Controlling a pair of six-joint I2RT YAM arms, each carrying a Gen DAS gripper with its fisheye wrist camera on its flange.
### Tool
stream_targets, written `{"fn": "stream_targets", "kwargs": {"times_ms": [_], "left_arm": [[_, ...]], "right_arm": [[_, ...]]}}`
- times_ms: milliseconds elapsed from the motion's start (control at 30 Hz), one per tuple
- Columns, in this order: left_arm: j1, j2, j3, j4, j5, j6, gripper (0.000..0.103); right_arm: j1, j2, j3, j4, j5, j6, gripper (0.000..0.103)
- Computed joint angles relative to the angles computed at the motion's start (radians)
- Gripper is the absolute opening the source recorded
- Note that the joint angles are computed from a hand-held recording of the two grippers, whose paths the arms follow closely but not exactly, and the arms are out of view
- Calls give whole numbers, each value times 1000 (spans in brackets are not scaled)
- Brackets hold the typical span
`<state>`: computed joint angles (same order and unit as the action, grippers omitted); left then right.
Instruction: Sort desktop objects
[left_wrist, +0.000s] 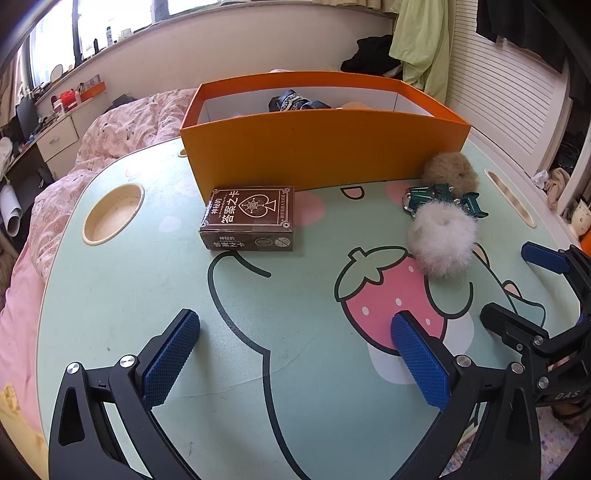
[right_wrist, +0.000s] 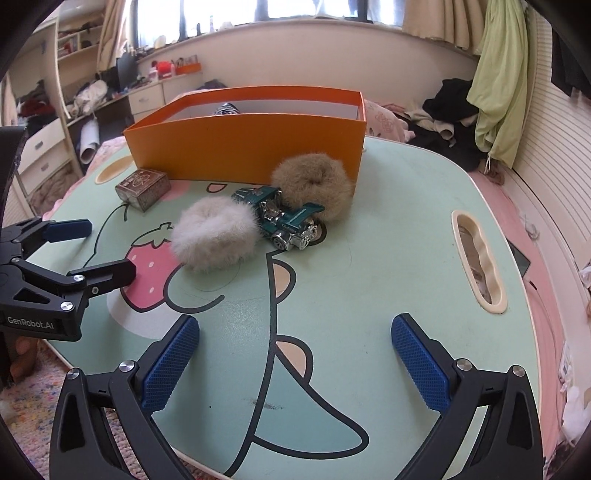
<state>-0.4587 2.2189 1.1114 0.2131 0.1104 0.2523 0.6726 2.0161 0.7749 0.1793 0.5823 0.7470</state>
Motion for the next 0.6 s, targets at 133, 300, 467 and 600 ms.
{"fn": "stream_targets", "kwargs": {"times_ms": [133,300,467,600], "left_arm": [[0,0,1,-1,0,1,103],[-3,4,8,-7,-3,1,103],[-2,2,2,-5,-2,3,103],[-3,1,0,-4,-3,2,103]], "right_arm": [[-1,1,0,1,0,-1,103],[1,1,1,0,1,1,103],[1,2,0,1,0,0,103],[3,2,2,-1,2,2,103]]}}
